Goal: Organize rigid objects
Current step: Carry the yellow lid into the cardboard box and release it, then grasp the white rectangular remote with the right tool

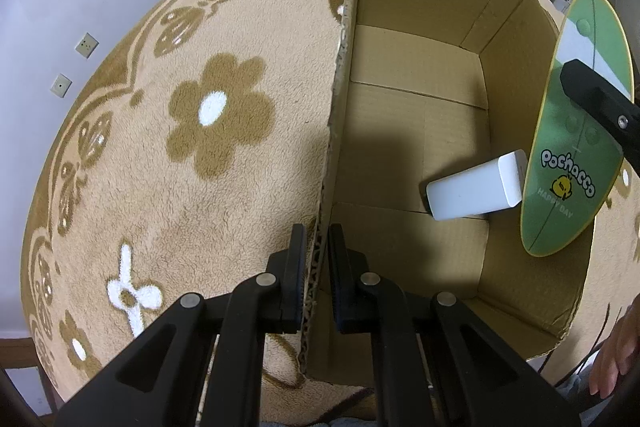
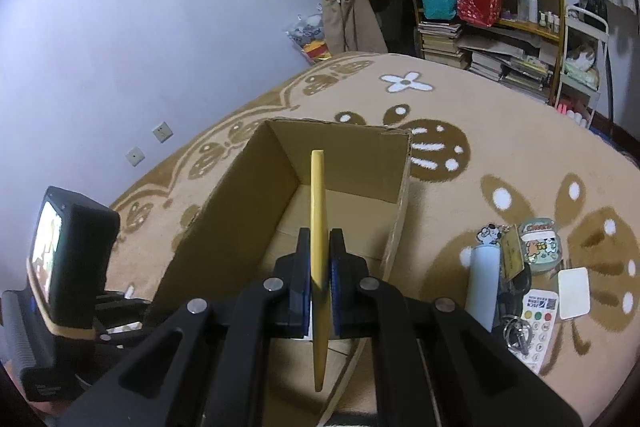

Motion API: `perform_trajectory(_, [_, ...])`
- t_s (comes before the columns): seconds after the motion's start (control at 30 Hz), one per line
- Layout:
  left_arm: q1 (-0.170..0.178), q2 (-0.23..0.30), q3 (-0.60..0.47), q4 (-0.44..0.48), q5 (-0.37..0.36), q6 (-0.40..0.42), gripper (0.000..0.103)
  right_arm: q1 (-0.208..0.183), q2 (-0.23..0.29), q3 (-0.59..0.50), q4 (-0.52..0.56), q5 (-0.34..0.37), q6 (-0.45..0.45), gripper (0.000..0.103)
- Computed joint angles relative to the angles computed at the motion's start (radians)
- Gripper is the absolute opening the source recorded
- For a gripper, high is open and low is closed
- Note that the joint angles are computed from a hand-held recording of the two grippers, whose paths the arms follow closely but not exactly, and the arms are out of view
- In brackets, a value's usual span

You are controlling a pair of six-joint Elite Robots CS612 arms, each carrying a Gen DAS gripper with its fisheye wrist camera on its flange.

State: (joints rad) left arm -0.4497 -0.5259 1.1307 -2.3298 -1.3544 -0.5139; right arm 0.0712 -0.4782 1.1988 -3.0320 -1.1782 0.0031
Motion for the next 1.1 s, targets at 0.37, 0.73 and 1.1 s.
perform_trajectory(0.37, [0.001, 0.001, -0.002, 0.001, -0.002, 0.000, 0.010, -0.001, 0.001, -0.004, 0.013, -0.013, 0.008, 0.009])
perform_trajectory(0.73, [0.000, 0.002, -0.003, 0.001, -0.004, -0.004, 0.010, -0.009, -0.029, 0.030, -0.031, -0.039, 0.012, 0.055])
perform_trajectory(1.1, [0.000, 0.001, -0.002, 0.002, -0.003, -0.003, 0.010, -0.028, -0.062, 0.078, -0.072, -0.159, 0.035, 0.102])
